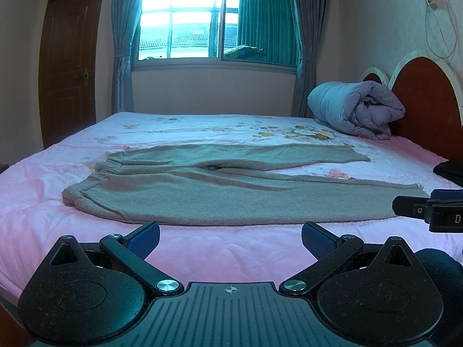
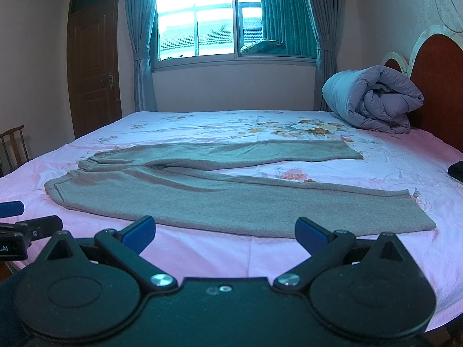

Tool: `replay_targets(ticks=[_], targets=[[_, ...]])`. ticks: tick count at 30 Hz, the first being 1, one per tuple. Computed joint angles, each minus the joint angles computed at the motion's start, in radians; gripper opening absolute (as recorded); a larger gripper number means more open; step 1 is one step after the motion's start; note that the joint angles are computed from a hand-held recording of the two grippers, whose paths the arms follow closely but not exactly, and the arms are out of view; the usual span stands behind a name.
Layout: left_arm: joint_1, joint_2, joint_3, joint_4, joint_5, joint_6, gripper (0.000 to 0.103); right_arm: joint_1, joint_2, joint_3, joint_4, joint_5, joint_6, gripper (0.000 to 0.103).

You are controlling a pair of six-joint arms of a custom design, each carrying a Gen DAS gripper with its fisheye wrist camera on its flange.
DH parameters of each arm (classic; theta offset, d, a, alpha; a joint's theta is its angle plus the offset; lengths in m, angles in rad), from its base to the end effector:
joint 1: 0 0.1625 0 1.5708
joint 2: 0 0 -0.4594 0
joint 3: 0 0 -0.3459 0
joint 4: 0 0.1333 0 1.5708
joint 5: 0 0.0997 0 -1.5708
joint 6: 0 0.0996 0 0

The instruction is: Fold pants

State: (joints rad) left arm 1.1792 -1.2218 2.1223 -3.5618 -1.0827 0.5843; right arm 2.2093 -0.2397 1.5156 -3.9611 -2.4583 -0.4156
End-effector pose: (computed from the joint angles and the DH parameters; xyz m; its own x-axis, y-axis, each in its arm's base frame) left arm -0.0229 -0.5272 0.3709 -0.7161 0.1961 -0.6699 0.6850 0.3823 -0.6202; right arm 0.4307 -0.4863 0.0024 -0.7373 0.0243 0.6751 -0.6125 0.3975 -0.6832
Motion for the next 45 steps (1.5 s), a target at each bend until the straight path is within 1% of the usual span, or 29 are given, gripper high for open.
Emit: replay_targets(ticks=[15, 19, 21, 22, 24, 25, 27, 29, 31, 33, 36, 39, 42, 45], targets=[[0.004, -0.003, -0.003, 0.006, -0.002, 0.0, 0.103, 0.0, 0.0, -0.001, 0.002, -0.001, 0.001, 0.097], [0.002, 0.0, -0.007, 0.006, 0.009, 0.0, 0.103, 0.0, 0.0, -0.001, 0.003, -0.001, 0.002, 0.097], [0.003, -0.004, -0.019, 0.037, 0.019, -0.021, 0.103, 0.0, -0.005, 0.004, 0.016, 0.001, 0.016, 0.097], [0.009, -0.01, -0.033, 0.072, 0.017, -0.048, 0.103, -0.002, -0.012, 0.011, 0.024, 0.006, 0.034, 0.097], [0.028, -0.022, -0.062, 0.138, 0.006, -0.097, 0.103, -0.014, -0.038, 0.043, 0.032, 0.039, 0.063, 0.097], [0.048, -0.029, -0.094, 0.193, -0.019, -0.121, 0.103, -0.022, -0.051, 0.056, 0.029, 0.059, 0.07, 0.097], [0.076, -0.022, -0.141, 0.209, -0.046, -0.119, 0.103, -0.037, -0.06, 0.049, 0.003, 0.076, 0.041, 0.097], [0.099, 0.006, -0.225, 0.227, -0.025, -0.092, 0.103, -0.053, -0.074, 0.021, 0.035, 0.086, 0.034, 0.097], [0.124, 0.035, -0.317, 0.261, -0.035, -0.077, 0.103, -0.069, -0.082, -0.03, 0.069, 0.099, 0.014, 0.097], [0.142, 0.073, -0.425, 0.301, -0.028, -0.059, 0.103, -0.085, -0.083, -0.093, 0.111, 0.119, -0.016, 0.097], [0.175, 0.136, -0.6, 0.39, -0.041, -0.057, 0.103, -0.106, -0.07, -0.208, 0.19, 0.147, -0.045, 0.097], [0.201, 0.214, -0.776, 0.475, -0.021, -0.059, 0.103, -0.123, -0.049, -0.326, 0.286, 0.18, -0.049, 0.097], [0.226, 0.296, -0.939, 0.557, -0.005, -0.045, 0.103, -0.139, -0.005, -0.47, 0.391, 0.206, -0.044, 0.097], [0.251, 0.387, -1.122, 0.665, 0.001, -0.027, 0.103, -0.158, 0.057, -0.636, 0.513, 0.231, -0.034, 0.097]])
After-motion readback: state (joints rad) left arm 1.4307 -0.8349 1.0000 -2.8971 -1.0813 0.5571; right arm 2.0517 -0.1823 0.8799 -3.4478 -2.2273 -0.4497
